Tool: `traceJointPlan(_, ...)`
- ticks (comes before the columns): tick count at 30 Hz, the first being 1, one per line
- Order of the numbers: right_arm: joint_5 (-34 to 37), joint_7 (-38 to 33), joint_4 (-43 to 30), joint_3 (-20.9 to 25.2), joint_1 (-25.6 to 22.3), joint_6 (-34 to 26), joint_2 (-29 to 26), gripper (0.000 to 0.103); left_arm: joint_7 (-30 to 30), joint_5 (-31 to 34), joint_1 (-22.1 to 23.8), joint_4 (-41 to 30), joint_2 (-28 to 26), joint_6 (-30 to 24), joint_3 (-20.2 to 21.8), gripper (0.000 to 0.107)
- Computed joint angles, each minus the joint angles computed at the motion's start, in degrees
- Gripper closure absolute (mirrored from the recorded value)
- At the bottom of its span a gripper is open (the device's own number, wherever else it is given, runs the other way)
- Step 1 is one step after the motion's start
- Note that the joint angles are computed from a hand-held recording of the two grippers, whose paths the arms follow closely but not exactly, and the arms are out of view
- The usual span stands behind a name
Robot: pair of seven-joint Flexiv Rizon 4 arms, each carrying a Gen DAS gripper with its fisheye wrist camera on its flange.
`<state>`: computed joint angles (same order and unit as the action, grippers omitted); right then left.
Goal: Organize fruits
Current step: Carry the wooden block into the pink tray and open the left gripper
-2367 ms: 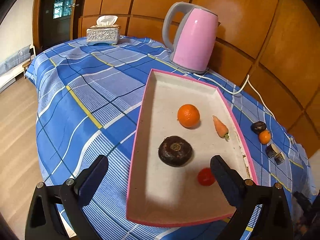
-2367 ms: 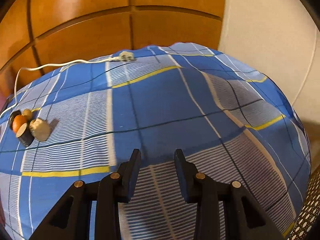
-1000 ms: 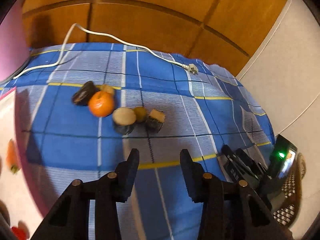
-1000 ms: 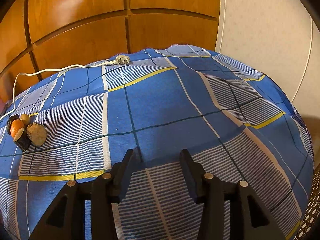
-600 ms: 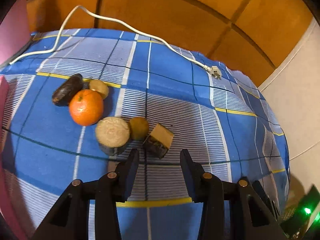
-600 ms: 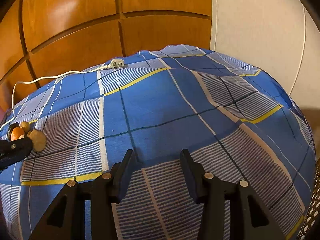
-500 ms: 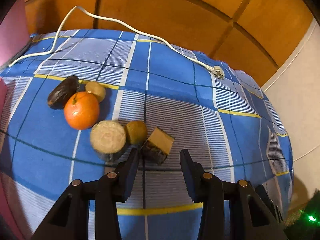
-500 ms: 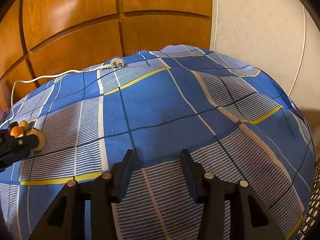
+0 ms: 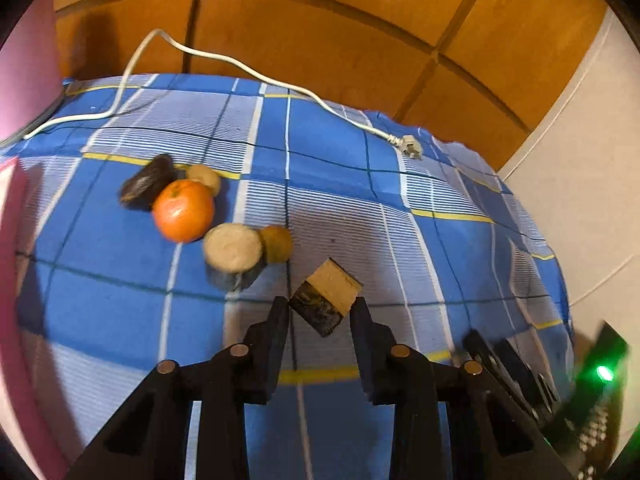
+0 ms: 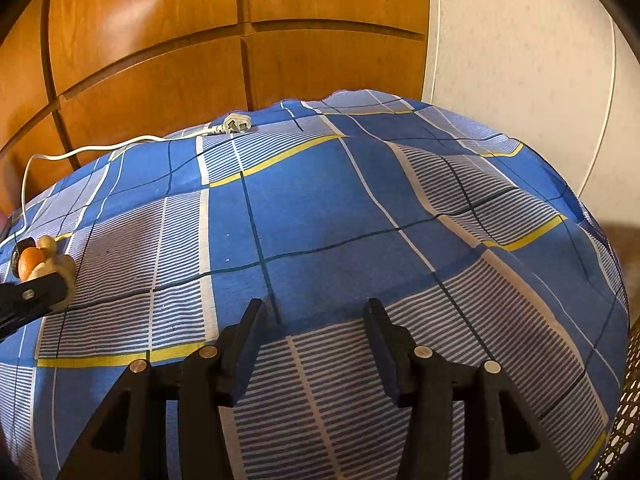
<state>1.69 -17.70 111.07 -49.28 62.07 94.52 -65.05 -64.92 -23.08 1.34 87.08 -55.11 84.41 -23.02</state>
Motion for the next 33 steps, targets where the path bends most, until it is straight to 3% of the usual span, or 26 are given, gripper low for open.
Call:
traceJointPlan(4,0.0,-0.1,0.0,0.1,-0.1,0.1,0.0,0.051,1.5,0.9,6.1,8.0,3.3,5.8,-5.4,0.075)
traceJointPlan(8,0.1,-0.1,-0.1,0.1,-0.1,0.1,0.0,0.051,-0.7,2.9,12.6,14.0,6.0,10.3,-9.2,0.075)
traceJointPlan(13,0.1,-0.2,-0.1,0.1,-0.1,0.1,0.0,0.051,-6.1,5.2,18.8,18.7,8.8,15.1,-9.8,0.075)
traceJointPlan(18,0.0,-0.2,-0.1,0.1,-0.2,0.0,0.0,0.051,-11.2,6.8,20.5,19.7,10.2,16.9,-5.4,0.075)
traceJointPlan(23,-0.2,-0.2,-0.2,0.1,-0.1,-0.3,0.0,0.051,-15.2,7.8,18.3,17.1,10.2,15.5,2.4,0.075)
traceJointPlan(33,-1.1,-0.2,-0.2,-0.1,0.0,-1.0,0.2,0.051,-18.7,6.4,15.7,12.1,7.8,11.7,9.6,0.075)
